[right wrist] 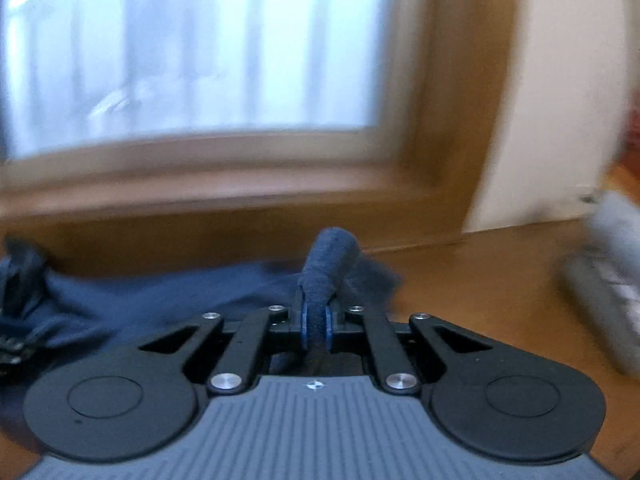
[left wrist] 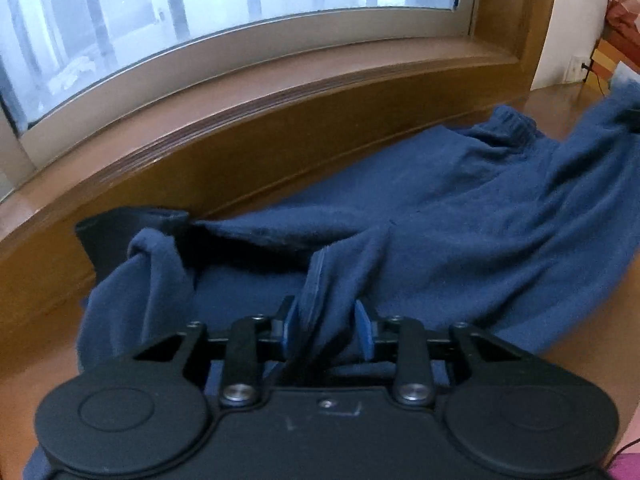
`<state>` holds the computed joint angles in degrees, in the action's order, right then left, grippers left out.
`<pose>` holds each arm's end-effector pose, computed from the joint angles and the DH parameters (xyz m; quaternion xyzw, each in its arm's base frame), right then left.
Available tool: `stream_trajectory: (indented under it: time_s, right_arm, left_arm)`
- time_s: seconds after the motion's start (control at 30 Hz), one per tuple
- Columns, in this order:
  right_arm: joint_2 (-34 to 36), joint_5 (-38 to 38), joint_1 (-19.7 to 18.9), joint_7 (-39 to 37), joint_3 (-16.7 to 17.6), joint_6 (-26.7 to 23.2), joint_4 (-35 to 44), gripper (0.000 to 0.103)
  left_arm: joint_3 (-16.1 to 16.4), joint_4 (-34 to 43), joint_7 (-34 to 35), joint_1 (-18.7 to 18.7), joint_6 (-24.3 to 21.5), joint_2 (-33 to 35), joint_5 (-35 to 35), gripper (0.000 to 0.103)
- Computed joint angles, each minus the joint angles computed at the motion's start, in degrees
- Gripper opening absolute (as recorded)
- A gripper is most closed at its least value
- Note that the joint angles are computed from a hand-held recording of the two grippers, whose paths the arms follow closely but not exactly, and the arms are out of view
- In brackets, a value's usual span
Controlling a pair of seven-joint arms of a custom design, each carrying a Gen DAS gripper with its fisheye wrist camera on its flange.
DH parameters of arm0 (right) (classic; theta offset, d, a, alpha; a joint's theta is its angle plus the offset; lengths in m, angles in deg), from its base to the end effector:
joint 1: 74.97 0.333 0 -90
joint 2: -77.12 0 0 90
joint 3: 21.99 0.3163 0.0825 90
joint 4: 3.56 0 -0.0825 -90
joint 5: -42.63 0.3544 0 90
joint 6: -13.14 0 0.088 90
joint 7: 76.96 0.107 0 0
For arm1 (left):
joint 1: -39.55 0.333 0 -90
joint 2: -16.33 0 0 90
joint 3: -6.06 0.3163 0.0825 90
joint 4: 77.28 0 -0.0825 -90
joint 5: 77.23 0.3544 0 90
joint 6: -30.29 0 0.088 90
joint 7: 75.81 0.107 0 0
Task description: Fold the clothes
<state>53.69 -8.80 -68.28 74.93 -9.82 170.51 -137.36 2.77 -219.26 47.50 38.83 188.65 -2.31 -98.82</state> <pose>0.4084 0.1866 0.5801 -0.6095 0.6255 -0.3752 0.3107 0.4502 -0.0175 0.4936 -0.5451 0.7765 -0.2442 0.2010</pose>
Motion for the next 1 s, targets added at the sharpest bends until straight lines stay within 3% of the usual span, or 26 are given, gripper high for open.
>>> stream_trajectory:
  time_s: [0.17, 0.33, 0.4, 0.47, 0.5, 0.53, 0.63, 0.7, 0.8, 0.93, 1.0]
  right_arm:
    - [-11.07, 7.64, 0.75, -1.63, -2.83, -7.12, -9.12, 0.008]
    - [-9.98, 20.36, 5.71, -10.70, -5.77, -16.99, -12.27, 0.018]
    - [-10.80, 21.96, 6.13, -11.63, -5.27, -17.82, -13.18, 0.022]
    - [-13.07, 20.12, 4.76, -10.76, -3.83, -16.93, -13.81, 0.040]
    - [-14.24, 18.99, 4.00, -10.23, -3.16, -16.45, -14.02, 0.059]
    - [-15.39, 17.83, 3.27, -9.69, -2.55, -15.96, -14.21, 0.070]
    - [-16.87, 14.06, 1.25, -10.59, -2.94, -10.90, -13.49, 0.075]
    - [-14.39, 13.22, 1.28, -15.03, -5.18, -6.54, -11.43, 0.082]
    - [-5.15, 17.60, 3.58, -25.17, -10.85, -0.09, -6.18, 0.083]
    - [9.73, 41.38, 13.61, -43.89, -22.77, -1.22, 5.55, 0.082]
    - [15.42, 53.42, 15.95, -51.76, -25.74, -4.20, 11.35, 0.082]
  left_arm:
    - [0.15, -1.13, 1.16, -0.22, -2.04, -1.52, 0.58, 0.031]
    - [-0.92, -2.25, 1.54, -0.04, -2.36, -2.94, 2.39, 0.037]
    - [-0.65, -2.57, 2.04, -0.26, -2.49, -3.57, 2.60, 0.041]
    - [0.08, -2.70, 2.98, -0.66, -3.00, -4.20, 2.12, 0.043]
    - [0.22, -2.68, 3.33, -0.87, -2.85, -4.13, 1.81, 0.043]
    - [0.32, -3.07, 3.64, -0.99, -2.64, -4.60, 1.53, 0.044]
    - [-0.07, -3.58, 3.59, -0.96, -1.32, -5.03, 1.24, 0.046]
    - [-0.95, -2.92, 2.37, -0.46, -0.52, -4.49, 2.06, 0.046]
    - [-2.64, -0.66, -0.37, 0.88, 0.73, -2.63, 4.73, 0.051]
    - [-4.03, 5.84, -3.19, 2.00, -1.25, 2.33, 9.84, 0.057]
    - [-2.60, 9.97, -0.67, 0.51, -4.08, 5.66, 8.89, 0.061]
